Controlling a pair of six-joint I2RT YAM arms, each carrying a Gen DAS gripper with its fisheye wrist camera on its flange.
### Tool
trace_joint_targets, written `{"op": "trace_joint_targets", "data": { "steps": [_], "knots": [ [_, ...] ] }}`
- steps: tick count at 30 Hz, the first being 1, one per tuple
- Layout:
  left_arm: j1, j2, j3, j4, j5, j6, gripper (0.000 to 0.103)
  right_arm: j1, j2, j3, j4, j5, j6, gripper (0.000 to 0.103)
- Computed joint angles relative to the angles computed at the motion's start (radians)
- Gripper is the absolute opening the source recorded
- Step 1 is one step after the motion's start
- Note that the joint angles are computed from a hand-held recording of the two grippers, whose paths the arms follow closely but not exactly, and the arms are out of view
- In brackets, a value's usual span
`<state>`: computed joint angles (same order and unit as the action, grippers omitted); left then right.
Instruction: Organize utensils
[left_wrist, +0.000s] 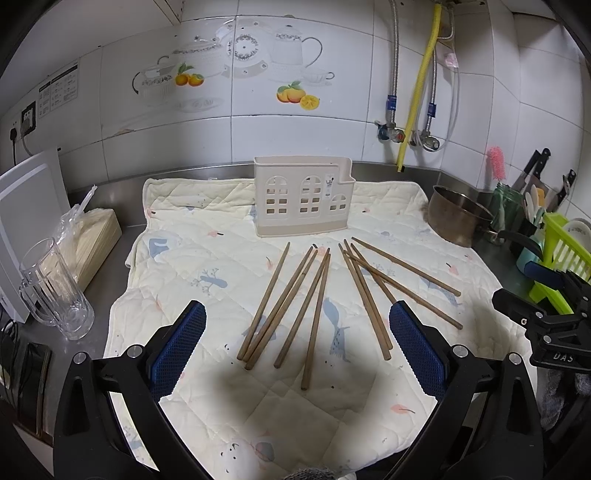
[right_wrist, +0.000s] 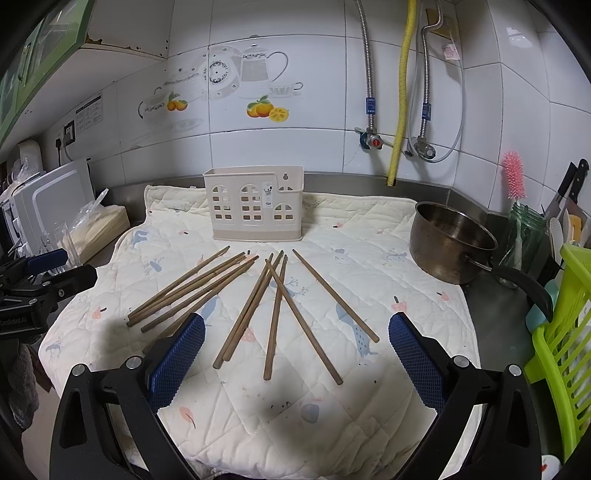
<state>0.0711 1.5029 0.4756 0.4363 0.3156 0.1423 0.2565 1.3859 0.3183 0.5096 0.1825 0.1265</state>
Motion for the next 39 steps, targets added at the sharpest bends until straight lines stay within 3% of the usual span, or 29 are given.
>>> {"op": "trace_joint_targets", "data": {
  "steps": [39],
  "knots": [
    [-0.008, 0.058, 0.023, 0.01, -0.011, -0.002, 0.098, -0.014, 0.058, 0.009, 0.05, -0.025, -0.013, 0.097]
  ]
}}
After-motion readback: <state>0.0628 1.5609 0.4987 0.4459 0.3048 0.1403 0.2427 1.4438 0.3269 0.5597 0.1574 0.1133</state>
